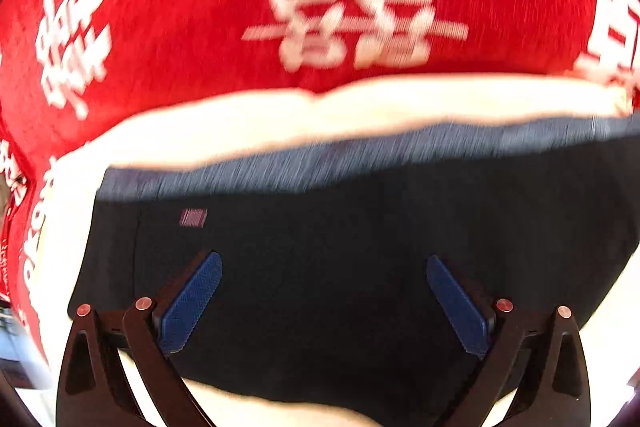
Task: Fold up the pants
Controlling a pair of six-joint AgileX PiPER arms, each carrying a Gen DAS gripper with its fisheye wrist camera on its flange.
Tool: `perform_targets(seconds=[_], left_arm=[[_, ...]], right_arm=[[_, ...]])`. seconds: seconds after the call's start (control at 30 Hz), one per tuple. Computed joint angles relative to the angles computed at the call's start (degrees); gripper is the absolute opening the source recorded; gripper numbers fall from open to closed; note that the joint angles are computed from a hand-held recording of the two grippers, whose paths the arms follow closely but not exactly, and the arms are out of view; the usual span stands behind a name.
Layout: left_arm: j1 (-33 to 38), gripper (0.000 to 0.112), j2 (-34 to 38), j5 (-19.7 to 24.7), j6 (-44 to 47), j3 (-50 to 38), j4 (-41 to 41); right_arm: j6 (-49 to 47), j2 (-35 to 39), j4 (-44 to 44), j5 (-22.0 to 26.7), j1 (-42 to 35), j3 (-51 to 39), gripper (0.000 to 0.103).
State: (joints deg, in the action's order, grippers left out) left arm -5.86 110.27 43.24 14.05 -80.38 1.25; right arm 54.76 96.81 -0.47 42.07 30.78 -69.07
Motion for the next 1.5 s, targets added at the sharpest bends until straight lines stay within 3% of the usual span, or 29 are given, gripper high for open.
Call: perform_targets(seconds=[0.13, 0.2, 0.23, 0.3, 0.4, 0.47, 0.6, 0.8, 0.9, 1.13, 1.33, 1.5], left_arm=[[-4.8, 0.103, 11.9, 3.5, -10.3, -14.1, 6.1], [-7.2, 0.103, 18.0, 5.8, -16.2, -19.9, 10.0], [-7.2, 0.103, 18.8, 4.9, -17.7, -20.7, 9.7], [-7.9, 0.103, 22.0, 7.0, -19.9, -25.9, 10.7], [-9.0, 0.103, 27.9, 13.2, -21.9, -36.3, 13.0], [-9.7, 0.103, 28.6, 16.1, -21.3, -40.2, 12.7], [-11.7, 0.103, 21.3, 14.9, -17.8, -33.0, 11.8], [-18.0, 0.103, 5.6, 16.0, -18.9, -14.6, 11.2], [-20.3, 0.103, 1.4, 14.7, -18.5, -9.5, 9.9], [-26.0, 0.103, 1.1, 14.8, -20.9, -9.6, 10.0], [-29.9, 0.103, 3.3, 14.2, -23.3, -11.6, 10.1], [-33.0, 0.103, 7.8, 15.1, -26.8, -18.1, 9.1]], right_arm=[[-8.4, 8.3, 3.4, -0.1, -3.5, -6.6, 0.037], [-9.2, 12.4, 4.0, 0.8, -5.2, -8.5, 0.032], [-7.7, 12.3, 2.2, -1.9, -5.8, -7.5, 0.023], [-3.6, 13.2, -4.7, -0.9, -6.8, -8.4, 0.021], [-3.1, 12.5, -3.9, -0.6, -10.2, -7.9, 0.022], [-3.8, 8.8, -1.6, -0.6, -11.0, -5.3, 0.032], [-2.2, -2.8, -0.8, -0.9, -8.3, 5.1, 0.050], [9.2, -17.5, -1.1, 0.4, -4.1, 19.5, 0.050], [13.1, -23.0, -1.6, 1.1, -4.7, 24.3, 0.050], [9.9, -30.6, -1.6, 3.4, -12.8, 30.0, 0.050], [1.4, -37.9, 1.2, 6.0, -24.5, 34.5, 0.050], [-1.2, -40.6, 3.5, 3.0, -28.6, 37.6, 0.050]])
